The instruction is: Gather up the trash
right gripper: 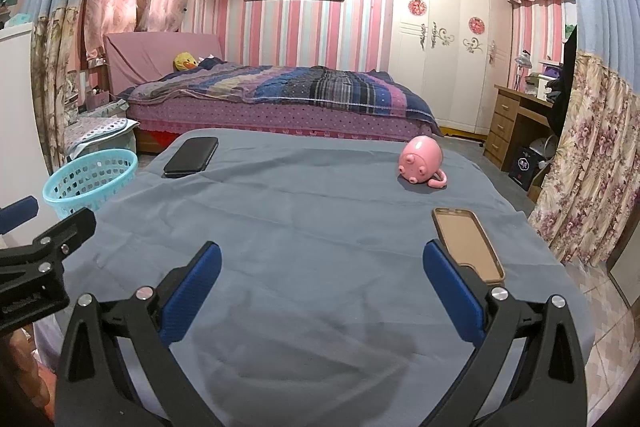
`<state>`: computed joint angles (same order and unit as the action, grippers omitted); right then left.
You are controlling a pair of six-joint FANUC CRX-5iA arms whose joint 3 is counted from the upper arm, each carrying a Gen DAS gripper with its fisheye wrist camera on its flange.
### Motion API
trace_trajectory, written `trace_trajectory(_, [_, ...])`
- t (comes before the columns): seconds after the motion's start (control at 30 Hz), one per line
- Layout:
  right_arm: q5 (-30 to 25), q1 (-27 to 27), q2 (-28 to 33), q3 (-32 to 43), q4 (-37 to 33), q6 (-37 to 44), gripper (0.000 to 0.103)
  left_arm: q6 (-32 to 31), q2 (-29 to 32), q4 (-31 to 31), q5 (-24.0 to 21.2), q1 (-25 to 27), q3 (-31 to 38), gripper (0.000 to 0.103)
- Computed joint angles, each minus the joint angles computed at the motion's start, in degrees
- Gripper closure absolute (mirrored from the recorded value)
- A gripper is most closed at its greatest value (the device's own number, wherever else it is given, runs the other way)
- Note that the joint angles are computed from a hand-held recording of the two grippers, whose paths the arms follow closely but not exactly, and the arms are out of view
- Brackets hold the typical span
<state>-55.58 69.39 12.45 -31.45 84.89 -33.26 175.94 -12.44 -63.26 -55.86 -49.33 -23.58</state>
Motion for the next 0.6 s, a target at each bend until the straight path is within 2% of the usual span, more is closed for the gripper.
trace_trajectory(0.6, [-0.8,0.58,0.33,0.4,-0.67,-0.74,0.005,0.69,-0.19,-0.48,0.18,-0.35,-0.38,0.005])
